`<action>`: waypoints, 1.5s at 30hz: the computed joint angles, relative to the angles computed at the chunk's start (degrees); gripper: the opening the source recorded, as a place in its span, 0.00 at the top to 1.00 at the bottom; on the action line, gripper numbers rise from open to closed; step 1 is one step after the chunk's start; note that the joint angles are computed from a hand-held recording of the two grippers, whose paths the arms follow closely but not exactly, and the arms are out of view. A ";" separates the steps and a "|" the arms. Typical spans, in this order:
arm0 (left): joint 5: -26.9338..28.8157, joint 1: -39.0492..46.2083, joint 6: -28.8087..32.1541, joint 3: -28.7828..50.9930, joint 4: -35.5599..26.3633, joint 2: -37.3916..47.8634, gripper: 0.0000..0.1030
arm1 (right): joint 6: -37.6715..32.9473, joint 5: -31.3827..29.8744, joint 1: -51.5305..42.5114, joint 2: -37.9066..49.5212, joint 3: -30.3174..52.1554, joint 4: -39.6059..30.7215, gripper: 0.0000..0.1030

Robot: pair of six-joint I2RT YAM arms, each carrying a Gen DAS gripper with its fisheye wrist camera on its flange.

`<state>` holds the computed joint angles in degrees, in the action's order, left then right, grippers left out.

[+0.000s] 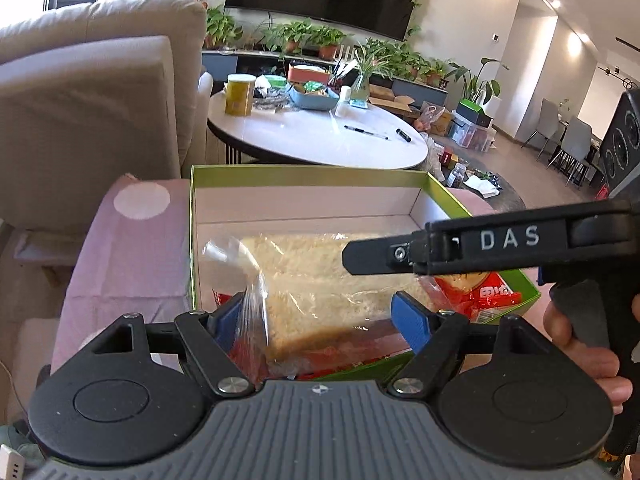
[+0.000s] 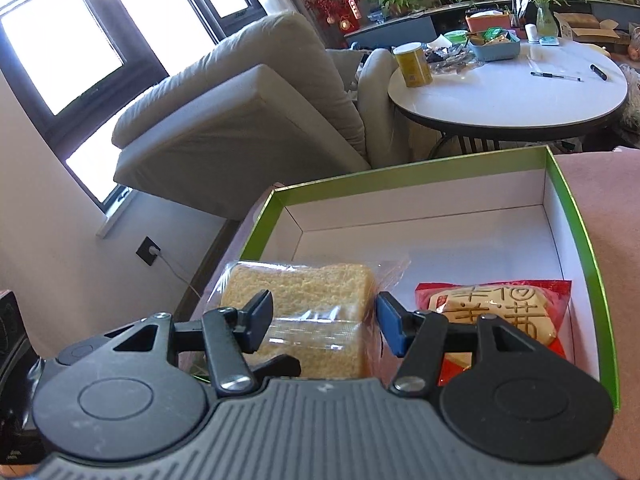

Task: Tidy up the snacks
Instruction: 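Lower the bread beside the cookie bag and open the right gripper, then move the right gripper back over the snack pile on the table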

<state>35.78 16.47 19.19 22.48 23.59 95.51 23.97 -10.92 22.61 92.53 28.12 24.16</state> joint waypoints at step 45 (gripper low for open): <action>16.66 29.50 34.56 -16.65 -53.07 -51.48 0.16 | 0.17 9.32 7.30 -53.79 -22.64 -26.01 0.37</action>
